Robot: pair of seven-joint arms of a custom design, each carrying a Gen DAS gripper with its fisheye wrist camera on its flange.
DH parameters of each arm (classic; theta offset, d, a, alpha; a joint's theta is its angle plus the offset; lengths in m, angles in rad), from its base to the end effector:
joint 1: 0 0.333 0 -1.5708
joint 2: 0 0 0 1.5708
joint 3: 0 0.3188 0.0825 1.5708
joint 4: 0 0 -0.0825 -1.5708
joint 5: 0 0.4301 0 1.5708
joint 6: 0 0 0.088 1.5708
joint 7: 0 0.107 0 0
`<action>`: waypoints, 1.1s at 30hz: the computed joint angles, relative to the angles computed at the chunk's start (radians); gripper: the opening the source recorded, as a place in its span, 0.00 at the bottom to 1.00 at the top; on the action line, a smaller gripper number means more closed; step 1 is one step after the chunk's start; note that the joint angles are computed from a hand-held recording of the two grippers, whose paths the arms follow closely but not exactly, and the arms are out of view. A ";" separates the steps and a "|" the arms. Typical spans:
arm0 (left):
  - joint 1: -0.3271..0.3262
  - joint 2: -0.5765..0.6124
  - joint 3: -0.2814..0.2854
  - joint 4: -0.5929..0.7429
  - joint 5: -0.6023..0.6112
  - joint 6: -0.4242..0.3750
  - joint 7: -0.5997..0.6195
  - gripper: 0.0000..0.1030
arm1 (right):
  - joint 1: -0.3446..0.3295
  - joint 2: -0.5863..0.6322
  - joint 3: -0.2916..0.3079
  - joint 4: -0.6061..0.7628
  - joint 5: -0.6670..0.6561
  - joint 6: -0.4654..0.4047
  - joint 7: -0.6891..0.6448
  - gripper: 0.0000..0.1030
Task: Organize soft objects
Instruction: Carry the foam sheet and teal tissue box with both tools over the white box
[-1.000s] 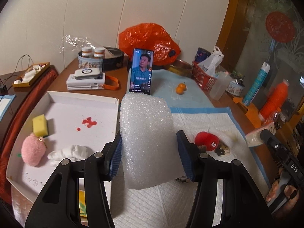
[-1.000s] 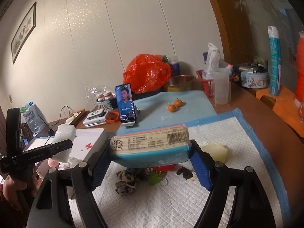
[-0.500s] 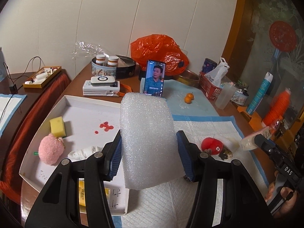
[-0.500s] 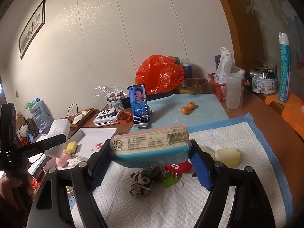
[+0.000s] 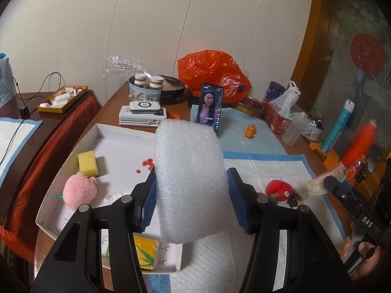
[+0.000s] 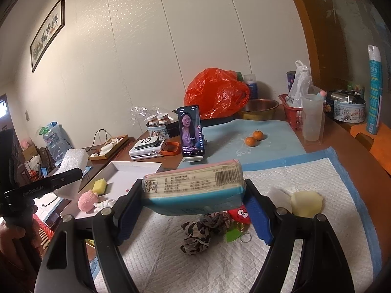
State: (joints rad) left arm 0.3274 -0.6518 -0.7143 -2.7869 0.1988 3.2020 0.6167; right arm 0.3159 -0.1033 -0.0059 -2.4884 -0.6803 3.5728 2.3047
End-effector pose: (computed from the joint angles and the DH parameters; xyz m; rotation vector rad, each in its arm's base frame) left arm 0.3997 -0.1774 0.4287 -1.8671 1.4281 -1.0120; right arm 0.4678 0.2322 0.4251 -1.6971 1.1578 -0.4587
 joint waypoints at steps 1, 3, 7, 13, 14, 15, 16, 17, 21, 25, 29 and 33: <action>-0.003 -0.003 0.004 -0.004 0.000 -0.001 0.000 0.53 | 0.001 0.001 0.001 0.001 0.000 0.000 0.000 0.76; -0.009 -0.008 0.014 -0.010 -0.001 0.000 0.002 0.53 | 0.003 0.005 0.005 0.005 0.001 -0.002 -0.001 0.76; -0.020 -0.022 0.028 -0.025 -0.004 -0.001 0.003 0.53 | 0.006 0.008 0.009 0.007 -0.001 -0.003 0.001 0.76; -0.040 -0.039 0.054 -0.045 -0.010 -0.003 0.013 0.53 | 0.011 0.014 0.015 0.014 -0.001 -0.006 0.004 0.76; -0.045 -0.045 0.058 -0.050 -0.012 -0.005 0.013 0.53 | 0.011 0.015 0.017 0.015 0.000 -0.006 0.004 0.76; -0.052 -0.051 0.066 -0.056 -0.013 -0.007 0.015 0.53 | 0.012 0.018 0.018 0.017 0.000 -0.007 0.005 0.76; -0.055 -0.056 0.072 -0.062 -0.013 -0.007 0.016 0.53 | 0.013 0.017 0.021 0.017 0.004 -0.009 0.002 0.76; -0.060 -0.060 0.078 -0.066 -0.014 -0.009 0.018 0.53 | 0.014 0.018 0.023 0.018 0.006 -0.010 0.001 0.76; -0.076 -0.075 0.103 -0.085 -0.018 -0.012 0.026 0.53 | 0.020 0.018 0.032 0.016 0.023 -0.013 -0.012 0.76; -0.090 -0.093 0.123 -0.104 -0.023 -0.014 0.034 0.53 | 0.029 0.023 0.039 0.019 0.038 -0.018 -0.022 0.76; -0.100 -0.105 0.143 -0.121 -0.027 -0.016 0.043 0.53 | 0.037 0.027 0.048 0.022 0.058 -0.023 -0.037 0.76; -0.110 -0.123 0.156 -0.138 -0.035 -0.018 0.049 0.53 | 0.045 0.028 0.057 0.021 0.083 -0.026 -0.057 0.76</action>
